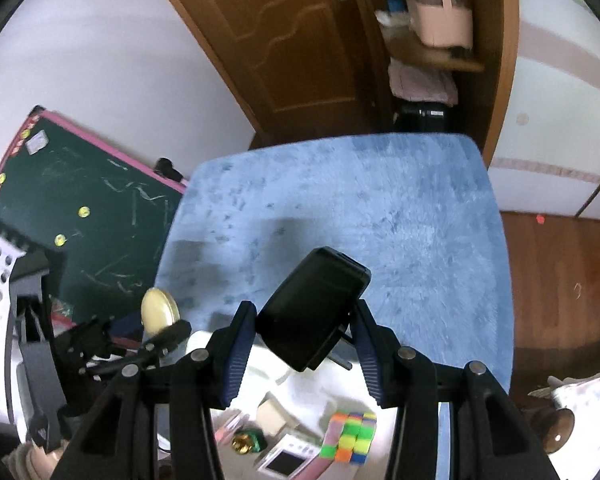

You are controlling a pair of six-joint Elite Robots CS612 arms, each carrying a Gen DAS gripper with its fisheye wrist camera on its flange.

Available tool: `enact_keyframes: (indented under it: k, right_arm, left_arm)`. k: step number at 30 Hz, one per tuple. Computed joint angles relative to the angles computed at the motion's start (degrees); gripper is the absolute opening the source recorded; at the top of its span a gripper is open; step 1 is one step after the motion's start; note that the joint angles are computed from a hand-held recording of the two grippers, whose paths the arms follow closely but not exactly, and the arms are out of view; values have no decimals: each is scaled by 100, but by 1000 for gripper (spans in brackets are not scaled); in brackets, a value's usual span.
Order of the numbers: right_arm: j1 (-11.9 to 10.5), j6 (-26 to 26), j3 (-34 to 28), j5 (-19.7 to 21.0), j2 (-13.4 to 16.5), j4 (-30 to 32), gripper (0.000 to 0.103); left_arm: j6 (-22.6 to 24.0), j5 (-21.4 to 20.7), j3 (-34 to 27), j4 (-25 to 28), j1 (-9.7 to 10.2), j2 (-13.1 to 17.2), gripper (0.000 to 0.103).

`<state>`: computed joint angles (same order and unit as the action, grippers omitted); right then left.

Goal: Organize rigid objects
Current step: 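Carry the gold lid and black charger into the tray and open both grippers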

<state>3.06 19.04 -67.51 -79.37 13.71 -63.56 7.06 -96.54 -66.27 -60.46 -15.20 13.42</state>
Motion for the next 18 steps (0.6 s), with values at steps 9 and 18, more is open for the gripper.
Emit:
enact_keyframes:
  k: [9, 18]
  right_arm:
    - [279, 55, -803, -476, 90, 348, 48]
    - [533, 222, -1461, -896, 333, 868, 49]
  left_arm:
    - [348, -218, -661, -24, 65, 136, 59]
    - [606, -80, -1238, 264, 51, 399, 59]
